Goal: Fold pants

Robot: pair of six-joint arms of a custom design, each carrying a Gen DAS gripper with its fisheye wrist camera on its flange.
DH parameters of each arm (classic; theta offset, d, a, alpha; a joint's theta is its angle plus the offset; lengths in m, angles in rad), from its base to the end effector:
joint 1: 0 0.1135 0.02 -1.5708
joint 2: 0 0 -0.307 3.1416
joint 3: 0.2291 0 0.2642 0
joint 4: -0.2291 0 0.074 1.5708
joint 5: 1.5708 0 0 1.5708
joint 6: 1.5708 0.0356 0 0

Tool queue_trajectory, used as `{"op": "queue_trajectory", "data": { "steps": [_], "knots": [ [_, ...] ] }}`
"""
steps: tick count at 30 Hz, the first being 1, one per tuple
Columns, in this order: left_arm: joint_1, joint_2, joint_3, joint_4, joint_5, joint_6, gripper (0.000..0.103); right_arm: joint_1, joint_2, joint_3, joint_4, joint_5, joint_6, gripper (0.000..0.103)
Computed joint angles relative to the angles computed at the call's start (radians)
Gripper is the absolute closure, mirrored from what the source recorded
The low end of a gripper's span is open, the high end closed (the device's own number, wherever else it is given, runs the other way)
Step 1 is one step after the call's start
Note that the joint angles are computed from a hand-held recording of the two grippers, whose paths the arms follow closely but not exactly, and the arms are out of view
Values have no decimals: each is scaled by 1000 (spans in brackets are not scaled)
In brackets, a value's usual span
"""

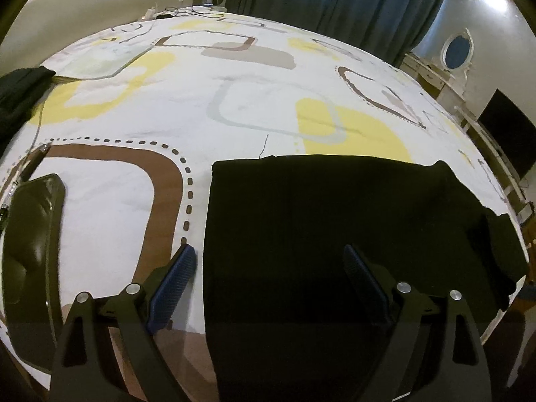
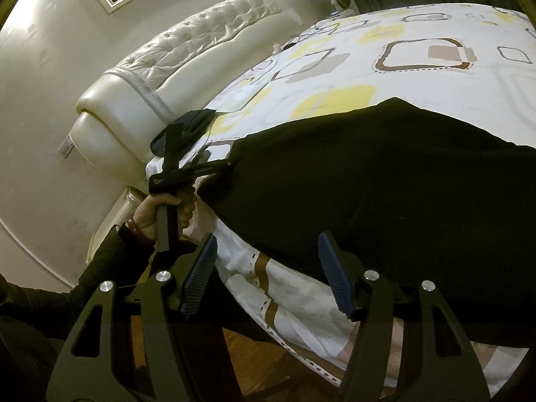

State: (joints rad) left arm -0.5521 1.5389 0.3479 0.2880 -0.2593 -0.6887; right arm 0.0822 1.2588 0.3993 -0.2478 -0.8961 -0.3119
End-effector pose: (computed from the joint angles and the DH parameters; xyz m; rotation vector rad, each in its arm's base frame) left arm 0.1993 -0.1120 0.1185 -0.2770 2.4306 -0.2336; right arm 0.1793 0.0427 0.1639 -0.7317 2.2844 1.0736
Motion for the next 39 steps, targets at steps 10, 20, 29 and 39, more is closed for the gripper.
{"op": "queue_trajectory", "data": {
  "steps": [10,20,29,39],
  "knots": [
    [129,-45,-97,151,187,55,43,-8,4,-1,-9,-14,-2,33],
    [312,-116,-98,54,473,176,43,-60,41,24,-51,-44,-63,33],
    [337,-70,-9,-72,593,276,26,-42,63,30,-47,-49,-62,33],
    [439,96,-27,193,851,230,53,-36,56,30,-49,-57,-48,33]
  ]
}}
